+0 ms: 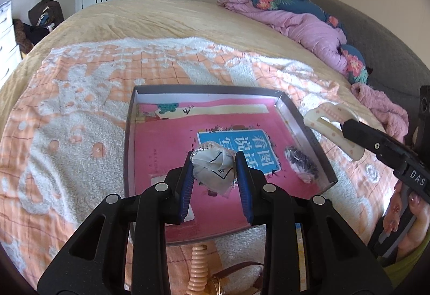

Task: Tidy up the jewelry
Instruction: 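Carry both items over the grey box and lower them inside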

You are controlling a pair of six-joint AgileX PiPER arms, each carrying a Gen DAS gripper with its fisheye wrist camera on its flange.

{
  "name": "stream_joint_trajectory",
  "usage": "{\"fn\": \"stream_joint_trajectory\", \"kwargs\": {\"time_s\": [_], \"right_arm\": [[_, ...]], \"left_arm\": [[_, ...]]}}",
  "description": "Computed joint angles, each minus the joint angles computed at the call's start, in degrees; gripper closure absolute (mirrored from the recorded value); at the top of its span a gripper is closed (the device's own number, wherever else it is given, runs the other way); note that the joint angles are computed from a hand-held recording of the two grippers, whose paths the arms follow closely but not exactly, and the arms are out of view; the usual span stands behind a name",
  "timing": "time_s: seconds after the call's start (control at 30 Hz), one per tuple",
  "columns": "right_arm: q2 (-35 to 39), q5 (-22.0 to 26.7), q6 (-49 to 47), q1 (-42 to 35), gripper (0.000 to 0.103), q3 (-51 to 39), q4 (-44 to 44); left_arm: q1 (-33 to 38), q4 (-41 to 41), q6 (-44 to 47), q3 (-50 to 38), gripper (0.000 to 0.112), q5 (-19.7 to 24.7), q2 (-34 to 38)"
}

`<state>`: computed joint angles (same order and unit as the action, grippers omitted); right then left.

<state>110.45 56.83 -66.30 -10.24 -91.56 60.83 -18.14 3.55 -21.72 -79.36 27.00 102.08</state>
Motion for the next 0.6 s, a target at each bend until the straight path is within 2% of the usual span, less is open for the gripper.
{"fn": "stream_joint_trajectory", "kwargs": {"time_s": [0.17,0.43,0.6], "right_arm": [[1.58,-1.29,1.06,0.71,0.082,-0.96,-1.32],[4.64,-2.85,3.69,2.26,0.082,-3.03,-4.26],[7.58,-2.56,5.88,3.08,0.082,-4.83,-7.02]], "left_arm": [[0.02,-0.69,1.08,-0.88,0.090,0.30,1.79],[0.26,-7.01,7.73,-2.28,0.090,0.77,5.21],[0.20,-8.29,9.26,-2.75,0.090,1.85,6.80]]}}
